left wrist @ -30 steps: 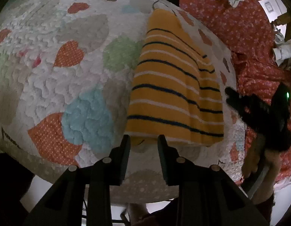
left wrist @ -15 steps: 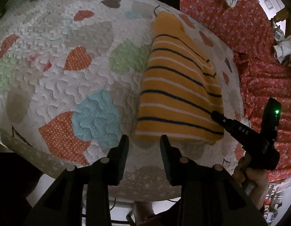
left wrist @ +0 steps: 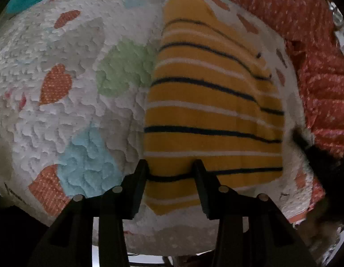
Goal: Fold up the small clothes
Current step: 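Press the folded sweater flat with both grippers and release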
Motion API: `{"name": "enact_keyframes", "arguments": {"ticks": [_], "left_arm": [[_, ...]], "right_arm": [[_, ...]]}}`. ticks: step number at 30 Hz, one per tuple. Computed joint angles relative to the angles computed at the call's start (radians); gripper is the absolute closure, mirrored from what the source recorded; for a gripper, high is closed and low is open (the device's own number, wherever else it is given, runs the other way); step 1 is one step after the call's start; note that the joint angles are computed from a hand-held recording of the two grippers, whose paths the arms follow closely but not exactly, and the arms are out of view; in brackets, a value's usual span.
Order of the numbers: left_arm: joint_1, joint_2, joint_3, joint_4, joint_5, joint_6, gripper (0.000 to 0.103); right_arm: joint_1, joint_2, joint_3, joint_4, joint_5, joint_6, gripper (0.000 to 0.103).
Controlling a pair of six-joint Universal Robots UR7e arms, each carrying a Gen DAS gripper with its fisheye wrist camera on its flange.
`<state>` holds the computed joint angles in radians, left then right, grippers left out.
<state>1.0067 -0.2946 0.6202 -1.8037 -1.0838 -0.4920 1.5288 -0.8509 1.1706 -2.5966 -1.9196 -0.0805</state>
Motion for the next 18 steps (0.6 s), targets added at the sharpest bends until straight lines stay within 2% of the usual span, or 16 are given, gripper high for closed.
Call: {"name": "enact_keyframes", "arguments": {"ticks": [3,6,8,9,11,12,15,18], "left_arm": [[0.004,0.003,0.008,-0.01,-0.006,0.0,0.059],[0.008,0.0,0.013,-0.017,-0.016,-0.009,0.057],[0.01,0.0,0.014,-0.018,-0.019,-0.013,0.055],[0.011,-0.001,0.016,-0.018,-0.024,-0.016,0.054],[0.014,-0.002,0.014,-0.014,-0.035,-0.022,0.053],[0.015,-0.006,0.019,-0.016,-0.043,-0.023,0.053],[0.013,-0.044,0.071,-0.043,-0.053,-0.011,0.053],[0.004,-0.1,0.16,-0.099,-0.044,0.002,0.053]], "right_arm": [[0.005,0.024,-0.064,0.013,0.076,0.01,0.077],[0.003,0.099,-0.195,0.14,0.178,0.028,0.078],[0.001,0.168,-0.299,0.237,0.189,0.044,0.077],[0.0,0.203,-0.349,0.278,0.165,0.06,0.077],[-0.003,0.268,-0.439,0.335,0.064,0.095,0.08],[-0.008,0.273,-0.44,0.316,0.047,0.098,0.08],[-0.012,0.229,-0.362,0.236,0.05,0.114,0.079],[0.007,0.169,-0.245,0.127,-0.049,0.075,0.061]]}}
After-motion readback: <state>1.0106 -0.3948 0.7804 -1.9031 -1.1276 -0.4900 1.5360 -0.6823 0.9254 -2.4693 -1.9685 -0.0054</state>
